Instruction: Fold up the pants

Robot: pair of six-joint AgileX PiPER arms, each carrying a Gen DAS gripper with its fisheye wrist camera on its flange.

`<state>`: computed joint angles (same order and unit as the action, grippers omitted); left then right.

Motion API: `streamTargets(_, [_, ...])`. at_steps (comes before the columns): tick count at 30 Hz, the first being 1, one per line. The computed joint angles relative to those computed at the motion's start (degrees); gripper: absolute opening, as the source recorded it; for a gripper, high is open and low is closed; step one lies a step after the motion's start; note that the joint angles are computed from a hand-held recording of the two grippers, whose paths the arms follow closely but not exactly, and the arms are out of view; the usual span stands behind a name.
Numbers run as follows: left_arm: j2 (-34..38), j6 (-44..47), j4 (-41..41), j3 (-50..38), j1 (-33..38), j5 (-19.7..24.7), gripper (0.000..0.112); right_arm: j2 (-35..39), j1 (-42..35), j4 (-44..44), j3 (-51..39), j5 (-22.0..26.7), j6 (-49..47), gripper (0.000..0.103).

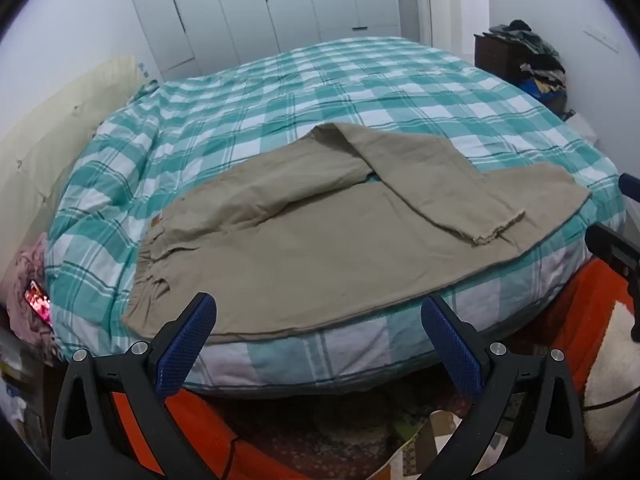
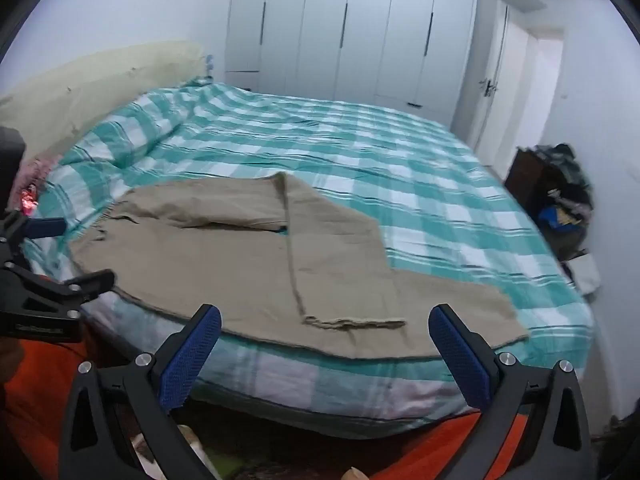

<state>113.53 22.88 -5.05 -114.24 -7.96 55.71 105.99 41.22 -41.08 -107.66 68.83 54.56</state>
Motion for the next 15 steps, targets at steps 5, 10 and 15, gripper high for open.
streamTargets(5, [-0.19, 0.21, 0.23, 0.92, -0.06, -1.00, 0.102, -0.12, -1.36, 1.06, 0.00, -0.46, 1.59, 0.102])
streamTargets(10, [0.47, 0.17, -0.53, -0.03, 0.24, -0.03, 0.102, -0.40, -1.53, 1.03, 1.18, -1.18, 1.65, 0.102])
streamTargets(15, [0.35, 0.41, -1.26, 0.09, 0.36, 0.06, 0.102, -1.74, -1.15, -0.60, 3.53, -4.18, 3.24, 0.102])
